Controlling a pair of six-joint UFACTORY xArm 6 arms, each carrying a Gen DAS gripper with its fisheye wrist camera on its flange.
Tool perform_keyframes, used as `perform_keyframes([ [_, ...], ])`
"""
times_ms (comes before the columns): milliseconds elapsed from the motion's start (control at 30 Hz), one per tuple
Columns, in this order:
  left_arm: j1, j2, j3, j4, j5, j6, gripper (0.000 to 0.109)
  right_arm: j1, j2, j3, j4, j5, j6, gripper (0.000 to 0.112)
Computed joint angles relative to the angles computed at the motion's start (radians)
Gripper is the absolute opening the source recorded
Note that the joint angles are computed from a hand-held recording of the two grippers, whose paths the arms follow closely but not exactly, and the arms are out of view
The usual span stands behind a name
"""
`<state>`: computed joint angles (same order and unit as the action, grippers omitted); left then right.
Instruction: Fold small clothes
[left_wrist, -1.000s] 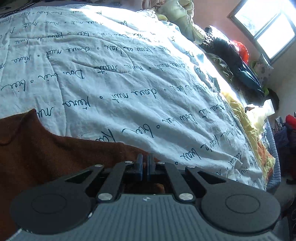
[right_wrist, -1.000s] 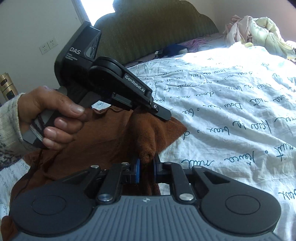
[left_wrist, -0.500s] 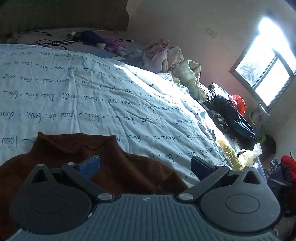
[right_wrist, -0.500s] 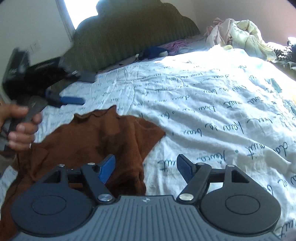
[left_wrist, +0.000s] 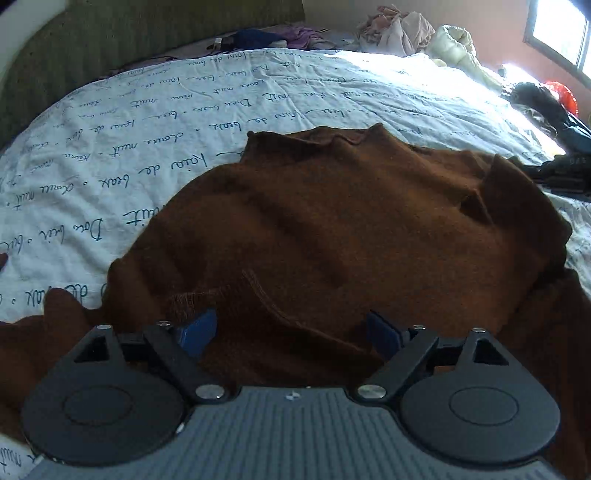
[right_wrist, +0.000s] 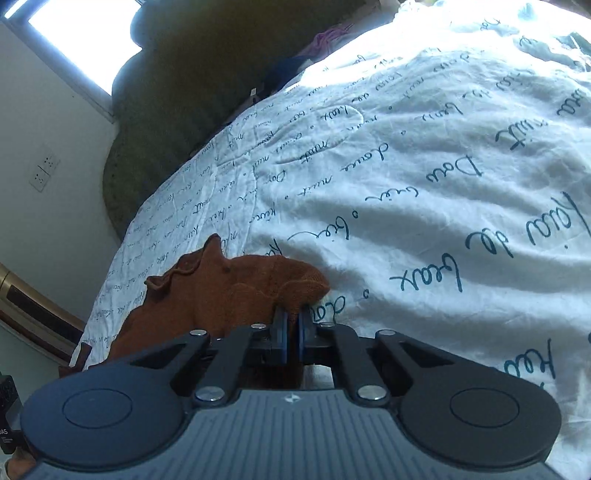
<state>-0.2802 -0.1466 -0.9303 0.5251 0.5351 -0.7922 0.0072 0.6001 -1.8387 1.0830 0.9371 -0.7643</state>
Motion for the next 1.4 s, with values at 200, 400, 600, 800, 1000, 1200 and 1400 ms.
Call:
perform_keyframes([
  [200, 0.009, -0.037, 0.051, 0.027, -0.024, -0.015, 0.089, -0.011, 0.033, -0.049, -0.121, -0.089, 0.037, 0.004],
  [400, 0.001, -0.076, 0.072, 0.065, -0.023, -0.057, 0.100, -0.005, 0.059, -0.080, -0.190, -0.077, 0.085, 0.017],
  [600, 0.031, -0.200, 0.159, 0.098, -0.073, -0.216, 0.102, -0.050, -0.183, 0.188, -0.062, 0.004, -0.106, 0.044],
  [800, 0.069, -0.270, 0.204, 0.026, -0.098, -0.244, 0.103, -0.011, -0.273, 0.361, -0.128, -0.066, -0.239, 0.006],
  [1000, 0.076, -0.344, 0.251, -0.016, -0.052, -0.215, 0.103, -0.021, -0.317, 0.406, -0.200, -0.117, -0.192, 0.038],
  [1200, 0.116, -0.321, 0.249, -0.122, -0.163, -0.215, 0.103, 0.023, -0.464, 0.497, 0.077, -0.037, -0.378, 0.066],
  [1400, 0.143, -0.291, 0.233, -0.250, -0.230, -0.192, 0.103, 0.212, -0.302, 0.386, 0.145, 0.167, -0.239, 0.066],
])
